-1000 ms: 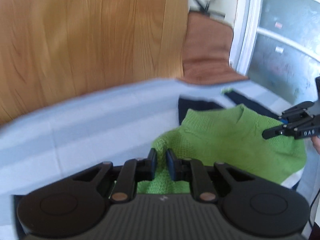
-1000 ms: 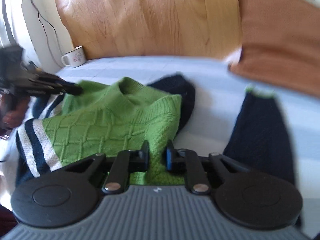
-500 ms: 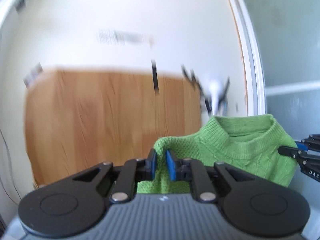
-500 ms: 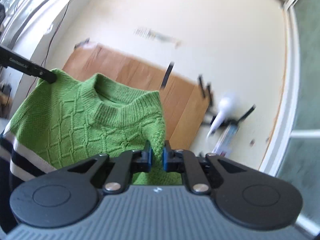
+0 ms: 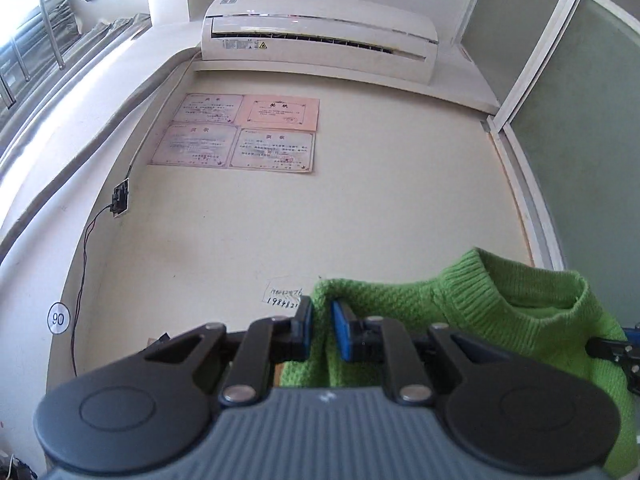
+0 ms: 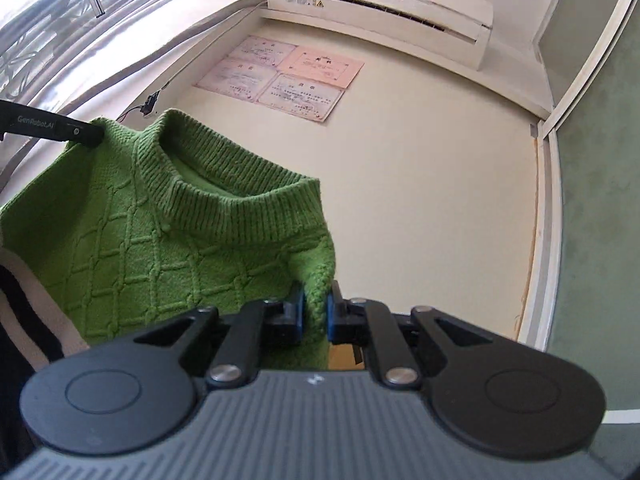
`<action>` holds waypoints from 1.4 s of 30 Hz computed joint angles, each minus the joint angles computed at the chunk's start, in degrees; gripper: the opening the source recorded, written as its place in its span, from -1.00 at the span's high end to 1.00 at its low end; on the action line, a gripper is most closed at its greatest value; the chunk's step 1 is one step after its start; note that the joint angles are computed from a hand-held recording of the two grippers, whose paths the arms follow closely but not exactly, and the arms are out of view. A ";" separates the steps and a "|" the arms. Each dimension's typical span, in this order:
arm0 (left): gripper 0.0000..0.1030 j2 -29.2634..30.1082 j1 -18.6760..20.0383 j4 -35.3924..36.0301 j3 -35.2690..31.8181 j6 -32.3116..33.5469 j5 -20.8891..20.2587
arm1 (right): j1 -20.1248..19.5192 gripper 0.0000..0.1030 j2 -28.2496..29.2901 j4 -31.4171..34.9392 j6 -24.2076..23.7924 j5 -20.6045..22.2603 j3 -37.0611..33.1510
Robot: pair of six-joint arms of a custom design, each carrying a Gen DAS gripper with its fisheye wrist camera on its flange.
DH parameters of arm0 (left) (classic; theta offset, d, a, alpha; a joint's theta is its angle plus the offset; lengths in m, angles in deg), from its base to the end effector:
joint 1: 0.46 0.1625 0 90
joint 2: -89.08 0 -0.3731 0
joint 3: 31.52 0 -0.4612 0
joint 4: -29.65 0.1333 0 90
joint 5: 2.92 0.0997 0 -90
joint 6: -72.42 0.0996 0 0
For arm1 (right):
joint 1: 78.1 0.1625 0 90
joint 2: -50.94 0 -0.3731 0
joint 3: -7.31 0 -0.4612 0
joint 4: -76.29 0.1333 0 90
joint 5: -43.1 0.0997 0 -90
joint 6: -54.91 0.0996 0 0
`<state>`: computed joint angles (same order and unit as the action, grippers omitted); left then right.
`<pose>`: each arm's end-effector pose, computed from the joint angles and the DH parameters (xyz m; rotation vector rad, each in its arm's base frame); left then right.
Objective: Fold small clothes
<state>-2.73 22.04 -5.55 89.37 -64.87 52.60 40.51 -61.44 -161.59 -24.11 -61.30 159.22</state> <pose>-0.3741 -0.3603 0.2209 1.2170 1.6719 -2.2550 0.2264 -0.1884 0.3390 1.0296 -1.0703 1.7549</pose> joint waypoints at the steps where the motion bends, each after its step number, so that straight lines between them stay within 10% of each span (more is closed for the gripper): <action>1: 0.77 1.44 0.65 -0.33 -0.79 0.13 -0.52 | -2.91 0.74 -0.41 2.13 2.05 1.81 0.02; 6: 0.77 12.96 6.47 2.53 -8.04 -2.45 -4.55 | -17.07 0.74 4.42 5.48 8.84 7.82 -2.10; 12: 0.75 36.23 17.85 9.93 -27.74 -7.11 -6.79 | -30.21 0.66 28.83 2.93 14.47 7.63 -18.69; 15: 0.63 52.46 23.17 25.18 -45.60 -12.03 -10.25 | -34.16 0.20 40.44 9.60 15.40 -0.92 -29.28; 18: 0.73 64.75 27.38 43.18 -59.45 -21.16 -13.01 | -38.84 0.23 39.54 18.43 24.12 -3.56 -29.52; 24: 0.70 56.99 29.67 47.54 -46.17 -26.67 -6.96 | -49.37 0.15 14.58 40.54 39.65 10.67 -12.63; 29: 0.69 47.37 29.44 45.30 -32.39 -28.36 -1.85 | -58.06 -0.14 -4.48 56.50 41.99 22.72 0.56; 31: 0.69 46.21 29.32 44.83 -29.81 -27.75 -1.11 | -57.92 -0.12 -4.80 53.84 40.03 20.79 4.04; 33: 0.68 46.41 29.33 45.32 -28.83 -28.07 -1.24 | -56.63 0.74 -2.74 49.78 38.60 18.90 5.30; 42: 0.60 49.68 28.79 45.41 -31.90 -25.12 -3.37 | -42.45 0.95 13.95 20.52 19.08 -4.95 -3.51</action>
